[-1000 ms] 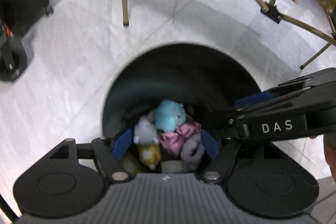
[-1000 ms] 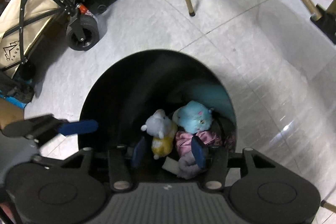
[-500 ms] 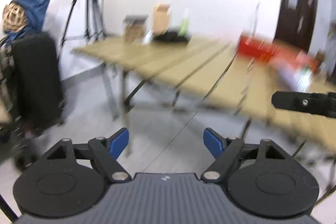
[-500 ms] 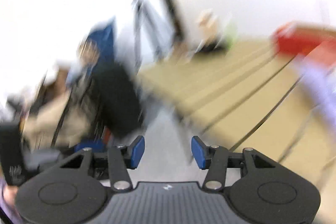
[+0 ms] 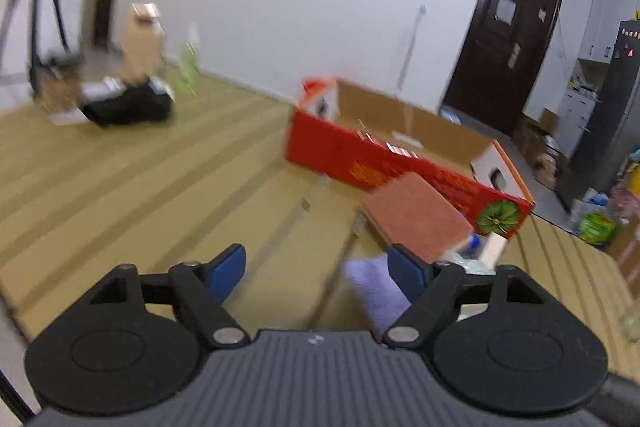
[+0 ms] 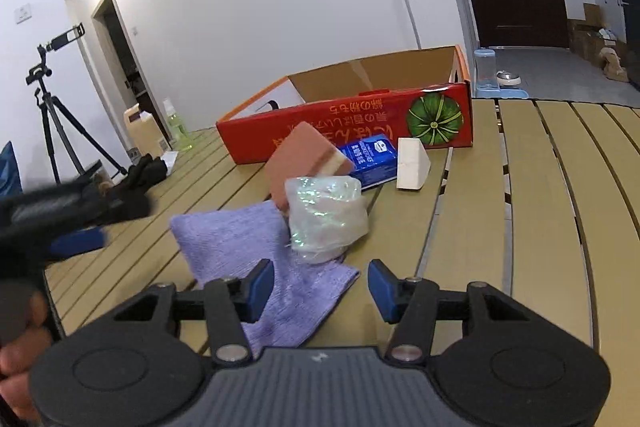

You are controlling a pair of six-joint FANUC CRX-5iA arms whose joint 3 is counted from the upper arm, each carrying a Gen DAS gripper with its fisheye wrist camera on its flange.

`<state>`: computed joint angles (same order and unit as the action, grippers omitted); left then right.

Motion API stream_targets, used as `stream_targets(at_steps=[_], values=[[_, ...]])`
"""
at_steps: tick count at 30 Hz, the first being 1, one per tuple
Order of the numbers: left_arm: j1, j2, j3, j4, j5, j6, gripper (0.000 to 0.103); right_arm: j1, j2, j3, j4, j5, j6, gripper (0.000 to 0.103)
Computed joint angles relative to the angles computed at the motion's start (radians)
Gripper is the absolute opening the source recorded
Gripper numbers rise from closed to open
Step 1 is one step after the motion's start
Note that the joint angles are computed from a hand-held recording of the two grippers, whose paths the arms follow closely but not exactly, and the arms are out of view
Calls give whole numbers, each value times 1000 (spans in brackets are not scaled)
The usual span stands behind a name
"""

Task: Collect trash
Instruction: 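Grasp the purple drawstring pouch with the left gripper while the right gripper also grips it, then carry the purple pouch over the black bin and open both grippers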

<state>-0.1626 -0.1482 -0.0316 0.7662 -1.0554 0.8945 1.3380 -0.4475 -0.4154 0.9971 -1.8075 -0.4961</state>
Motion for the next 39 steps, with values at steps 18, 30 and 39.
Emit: stream_targets(at_steps=[18, 30, 39], values=[[104, -46, -131, 61, -154, -47, 4, -68, -24, -66, 37, 187, 9, 18], [143, -97, -163, 110, -154, -118, 4, -36, 33, -14, 94, 130, 55, 4], [455, -200, -207, 173, -282, -253, 4, -57, 82, 22, 137, 410, 61, 4]])
